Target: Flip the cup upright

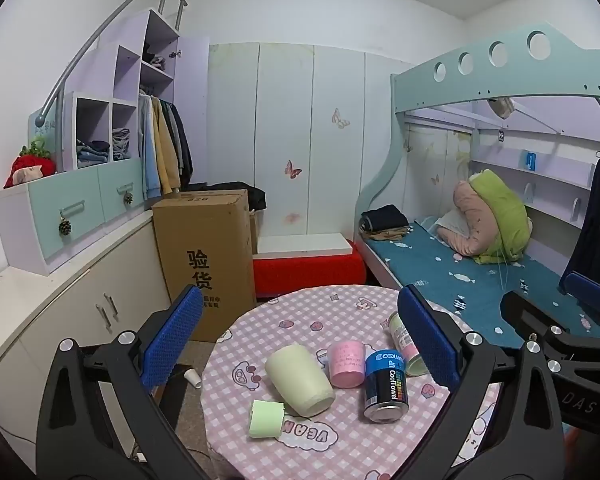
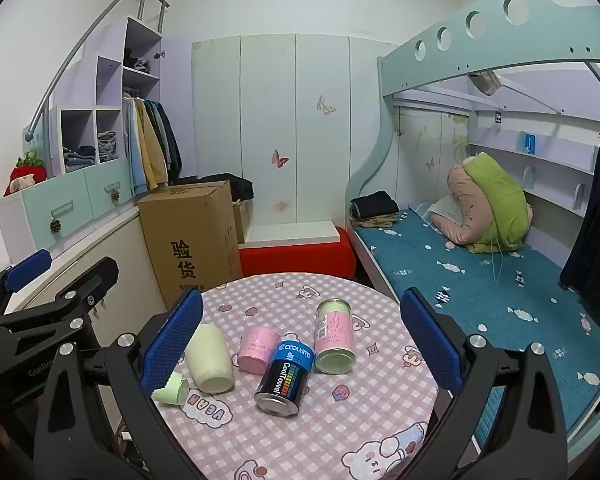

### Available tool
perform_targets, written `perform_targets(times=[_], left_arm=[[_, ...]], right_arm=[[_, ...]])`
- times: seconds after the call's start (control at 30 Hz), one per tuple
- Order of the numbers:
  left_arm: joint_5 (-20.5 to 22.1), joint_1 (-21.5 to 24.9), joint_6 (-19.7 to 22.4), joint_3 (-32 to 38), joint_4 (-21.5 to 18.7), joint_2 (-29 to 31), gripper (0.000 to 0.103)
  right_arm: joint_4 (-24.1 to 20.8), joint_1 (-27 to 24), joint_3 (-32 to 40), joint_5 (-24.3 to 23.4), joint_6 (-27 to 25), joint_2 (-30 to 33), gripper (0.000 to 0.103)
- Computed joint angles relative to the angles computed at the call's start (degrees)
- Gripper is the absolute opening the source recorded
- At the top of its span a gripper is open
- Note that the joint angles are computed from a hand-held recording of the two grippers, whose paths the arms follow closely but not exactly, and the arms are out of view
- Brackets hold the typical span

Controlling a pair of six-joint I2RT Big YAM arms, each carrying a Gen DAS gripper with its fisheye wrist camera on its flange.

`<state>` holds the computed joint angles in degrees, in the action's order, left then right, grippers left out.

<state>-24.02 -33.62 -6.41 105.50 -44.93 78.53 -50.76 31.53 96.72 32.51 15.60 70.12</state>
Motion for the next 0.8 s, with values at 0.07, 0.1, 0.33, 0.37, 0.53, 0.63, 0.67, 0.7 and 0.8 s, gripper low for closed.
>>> perform_targets(times=[0.07,0.1,0.33,0.37,0.53,0.63,0.67,0.7,0.8], left_arm=[[-0.1,-0.1,-0.1,-0.1,0.0,-0.1,0.098],[0.2,0.1,-0.5,0.3,-0.7,0.1,0.098],[0.1,0.0,-0.5,-0.3,-0.5,-0.3,0.098],[0.1,0.0,-0.5,-0.4,-0.4,-0.4,0.098],[0.3,0.1,-0.7,-0.6,0.2,0.4,0.098],[0.7,0.4,-0.8,-0.8,0.3,0.5,0.098],[0.6,0.3,-0.7,-0.8,0.3,0.4,0.098],[0.5,0.3,-0.7,-1.0,0.5,0.4,0.098],[0.3,0.2,-0.8,-1.5,0.8,0.3,0.098]], right_arm=[[-0.6,-0.1,0.2,-0.1,0.3,0.1,0.095],[-0.5,-0.1,0.1,-0.1,0.3,0.1,0.095],[-0.1,0.0,-0.1,0.0,0.2,0.3,0.095],[0.0,0.0,0.0,0.1,0.2,0.4,0.095],[0.3,-0.1,-0.5,-0.3,0.5,0.1,0.095],[0.4,0.0,-0.5,-0.2,0.6,0.3,0.095],[0.3,-0.1,-0.4,-0.3,0.6,0.3,0.095],[0.2,-0.1,-0.4,-0.3,0.6,0.3,0.095],[0.2,-0.1,-0.4,-0.4,0.6,0.3,0.095]])
